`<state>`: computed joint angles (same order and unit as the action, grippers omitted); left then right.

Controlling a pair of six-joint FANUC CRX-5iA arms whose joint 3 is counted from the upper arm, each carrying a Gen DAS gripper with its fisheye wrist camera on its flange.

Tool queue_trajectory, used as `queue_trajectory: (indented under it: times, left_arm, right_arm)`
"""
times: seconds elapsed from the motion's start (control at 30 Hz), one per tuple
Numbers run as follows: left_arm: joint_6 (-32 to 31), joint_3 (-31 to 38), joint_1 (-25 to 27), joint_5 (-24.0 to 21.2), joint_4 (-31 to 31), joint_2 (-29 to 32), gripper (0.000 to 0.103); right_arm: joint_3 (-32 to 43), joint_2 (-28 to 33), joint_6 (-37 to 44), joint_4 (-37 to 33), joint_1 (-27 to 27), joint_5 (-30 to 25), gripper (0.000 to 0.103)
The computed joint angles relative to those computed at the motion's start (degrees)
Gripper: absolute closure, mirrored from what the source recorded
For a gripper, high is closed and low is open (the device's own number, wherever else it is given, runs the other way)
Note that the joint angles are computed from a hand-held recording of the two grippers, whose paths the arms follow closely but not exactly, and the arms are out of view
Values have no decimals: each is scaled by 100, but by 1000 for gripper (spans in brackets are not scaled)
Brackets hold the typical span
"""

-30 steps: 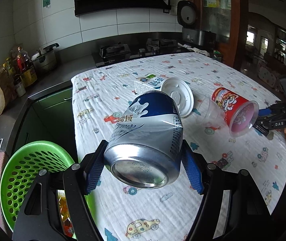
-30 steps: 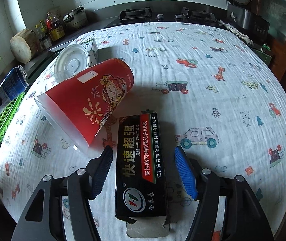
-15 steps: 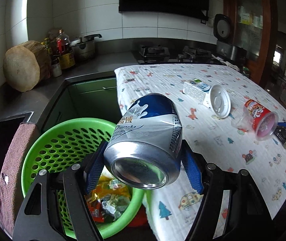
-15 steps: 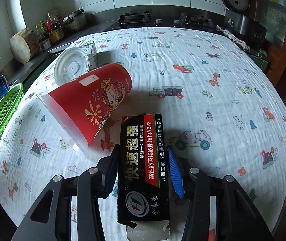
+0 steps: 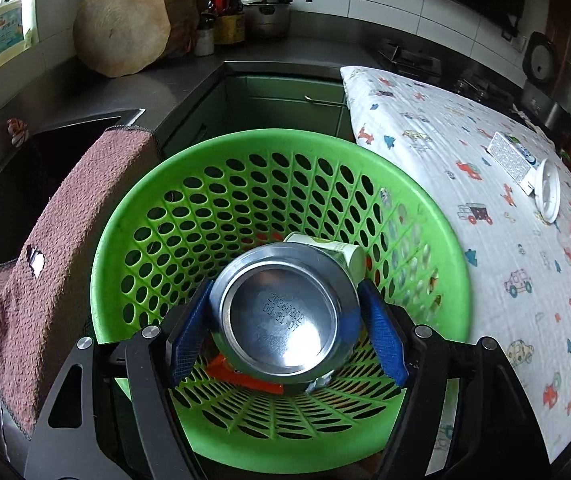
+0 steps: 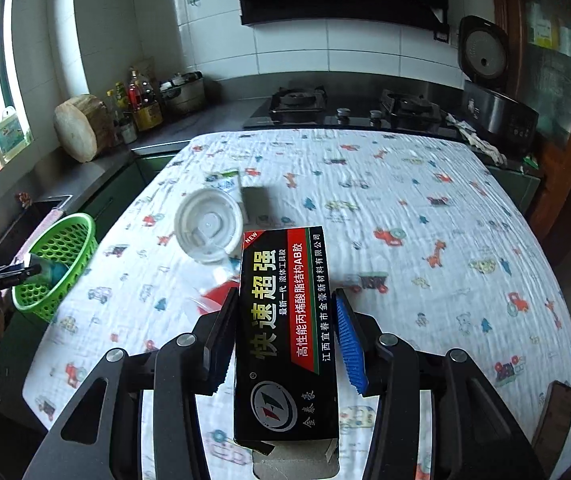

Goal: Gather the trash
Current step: 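Carry the blue-white can and black glue box over the green basket and release both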

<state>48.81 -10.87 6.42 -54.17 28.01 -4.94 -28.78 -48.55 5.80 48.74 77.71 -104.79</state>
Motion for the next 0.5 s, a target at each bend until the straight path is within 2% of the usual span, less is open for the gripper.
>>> queue_trajectory:
  times: [0.07, 0.2, 0.37, 0.5]
  left_arm:
    - [-21, -34, 102, -53, 109, 23, 31]
    - [-105, -189, 306, -11, 305, -107, 22]
    - [-284, -416, 650, 22, 700, -345, 16]
    - [-414, -551, 922, 5, 923, -528, 11]
  right_arm:
    - [185, 282, 423, -167, -589, 787, 58]
    - [535, 893, 1158, -619, -1499, 2194, 58]
    - [1121, 1853, 2079, -1343, -2279, 3684, 58]
    - [1689, 2685, 2797, -1961, -2635, 4497, 58]
